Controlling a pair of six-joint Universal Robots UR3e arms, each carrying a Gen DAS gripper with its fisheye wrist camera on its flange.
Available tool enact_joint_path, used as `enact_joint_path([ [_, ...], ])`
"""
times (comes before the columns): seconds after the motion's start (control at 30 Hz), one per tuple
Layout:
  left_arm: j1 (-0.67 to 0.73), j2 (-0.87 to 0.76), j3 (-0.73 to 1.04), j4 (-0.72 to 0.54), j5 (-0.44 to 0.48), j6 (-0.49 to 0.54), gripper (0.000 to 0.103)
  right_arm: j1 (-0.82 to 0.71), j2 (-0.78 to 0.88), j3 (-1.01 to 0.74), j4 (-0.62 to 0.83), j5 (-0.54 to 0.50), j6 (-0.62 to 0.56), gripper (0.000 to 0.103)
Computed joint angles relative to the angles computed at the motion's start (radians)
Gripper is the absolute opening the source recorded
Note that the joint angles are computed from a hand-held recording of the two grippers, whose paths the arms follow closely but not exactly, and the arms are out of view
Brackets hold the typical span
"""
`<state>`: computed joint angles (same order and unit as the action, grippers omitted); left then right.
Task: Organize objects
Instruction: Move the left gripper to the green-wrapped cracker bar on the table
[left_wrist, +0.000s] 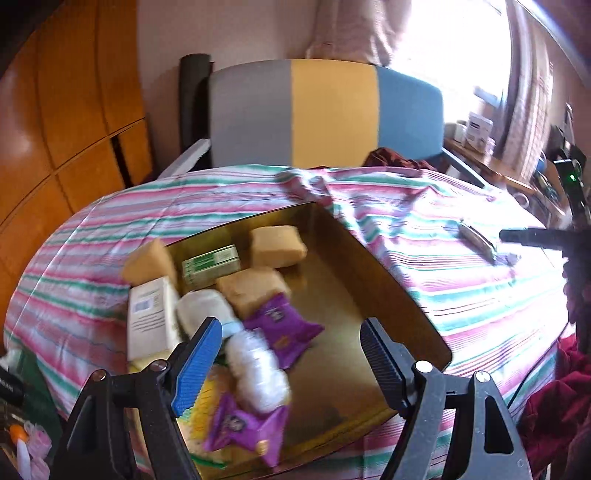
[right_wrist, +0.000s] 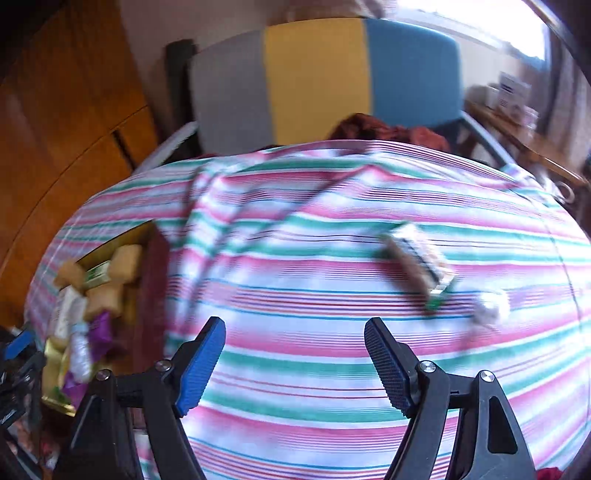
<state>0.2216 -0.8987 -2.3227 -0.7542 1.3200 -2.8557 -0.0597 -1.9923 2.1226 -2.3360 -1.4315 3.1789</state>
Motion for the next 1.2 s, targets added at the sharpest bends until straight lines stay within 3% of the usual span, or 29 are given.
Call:
enact_joint_path([
  [0.2, -0.272, -0.243, 0.11, 0.149, 0.153, -0.1, 0.079, -0.417, -0.124, 0.108, 0.027, 0.08, -0.15, 0.086],
  [0.3, -0.372, -0.36, 0.184, 0.189, 0.19, -0.136, 0.079, -0.579, -0.13, 0.166, -0.006, 0.12, -0.17, 0.086],
  [0.37, -0.447, -0.444, 0.243, 0.211, 0.227, -0.158, 0.079, -0.691, -0.151, 0.186, 0.047, 0.182, -0.168, 0.086],
  [0.6, -0.629, -0.709, 0.482, 0.189, 0.289, -0.214, 0.079, -0.856, -0.234, 0.186, 0.203, 0.291, -0.185, 0.089],
  [1.03, -0.691, -1.145, 1.053, -0.115, 0.16, -0.355, 0.076, -1.059, -0.331, 0.178, 0.442, 0.437, -0.255, 0.09],
  [1.2, -0.725, -1.358, 1.386, -0.266, 0.102, -0.424, 0.076, -1.128, -0.361, 0.171, 0.53, 0.481, -0.286, 0.092],
])
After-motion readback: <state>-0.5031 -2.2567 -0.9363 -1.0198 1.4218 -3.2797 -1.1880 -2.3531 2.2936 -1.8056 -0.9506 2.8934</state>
